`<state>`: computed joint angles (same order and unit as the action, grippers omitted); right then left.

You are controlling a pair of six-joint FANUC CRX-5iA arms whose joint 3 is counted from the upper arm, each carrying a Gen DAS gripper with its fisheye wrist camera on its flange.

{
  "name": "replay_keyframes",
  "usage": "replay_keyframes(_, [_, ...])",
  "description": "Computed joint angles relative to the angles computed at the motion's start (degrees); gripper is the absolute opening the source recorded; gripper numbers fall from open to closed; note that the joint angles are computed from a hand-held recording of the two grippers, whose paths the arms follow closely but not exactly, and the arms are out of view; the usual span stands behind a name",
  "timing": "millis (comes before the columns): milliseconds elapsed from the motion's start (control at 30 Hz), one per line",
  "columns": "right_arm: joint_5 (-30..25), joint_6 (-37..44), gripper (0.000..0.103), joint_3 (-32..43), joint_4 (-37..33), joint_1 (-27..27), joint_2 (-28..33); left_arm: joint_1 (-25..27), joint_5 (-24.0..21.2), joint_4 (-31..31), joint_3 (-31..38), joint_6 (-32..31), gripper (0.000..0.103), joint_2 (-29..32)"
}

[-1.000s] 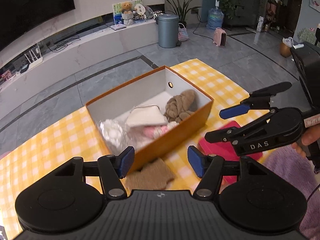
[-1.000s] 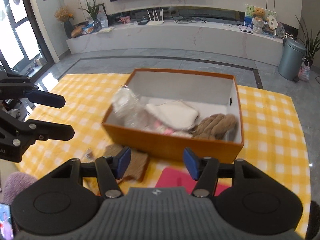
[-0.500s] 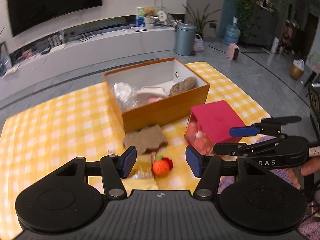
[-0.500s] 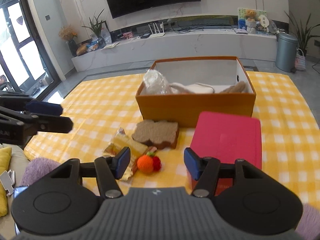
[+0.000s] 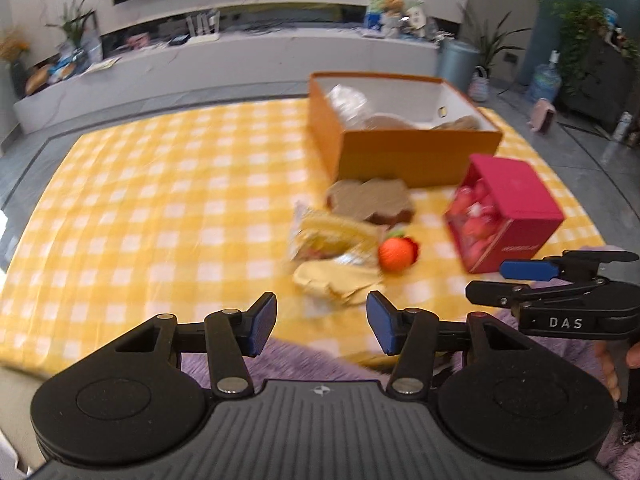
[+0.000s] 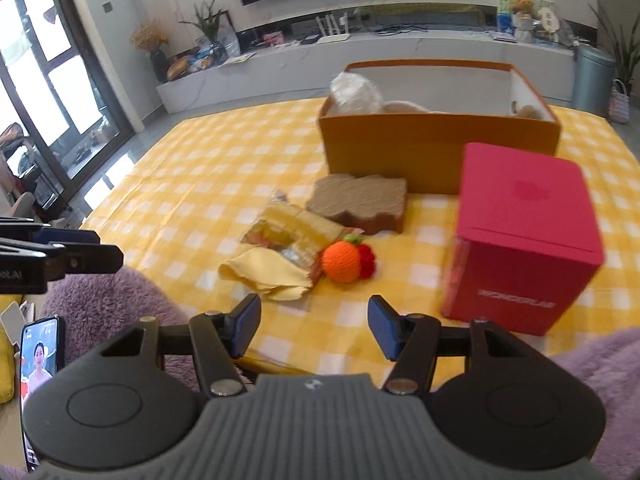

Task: Organize soft objects
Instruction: 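Move both grippers back toward the yellow cloth and orange crocheted ball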

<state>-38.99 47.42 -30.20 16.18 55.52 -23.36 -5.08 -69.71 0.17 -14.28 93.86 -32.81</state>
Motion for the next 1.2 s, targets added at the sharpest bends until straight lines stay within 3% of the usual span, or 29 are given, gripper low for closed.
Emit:
replay_keyframes(300, [1.24,1.56,0.059,1.81,-1.05,1.04,4.97,2.86,0.85,4.05,-5.15,-1.95,0.061,-0.97])
replay_keyframes(800, [0.85,9.13,0.058,7.56,-7.47,-1.52,12.80,4.74,3.59,4.66,-5.82,-3.12,0.061,2.48])
replay_keyframes(967, [0.78,12.05,0.058,9.22,-9.30,-2.67,14.69,5.67,5.24,7.83,-6.49,-7.32,0.061,4.01])
replay_keyframes(1200, [0.84,14.49,0.058,10.79,-8.34,-4.22,17.66,5.93,4.96,8.81,-5.14,-5.09,0.063,8.34])
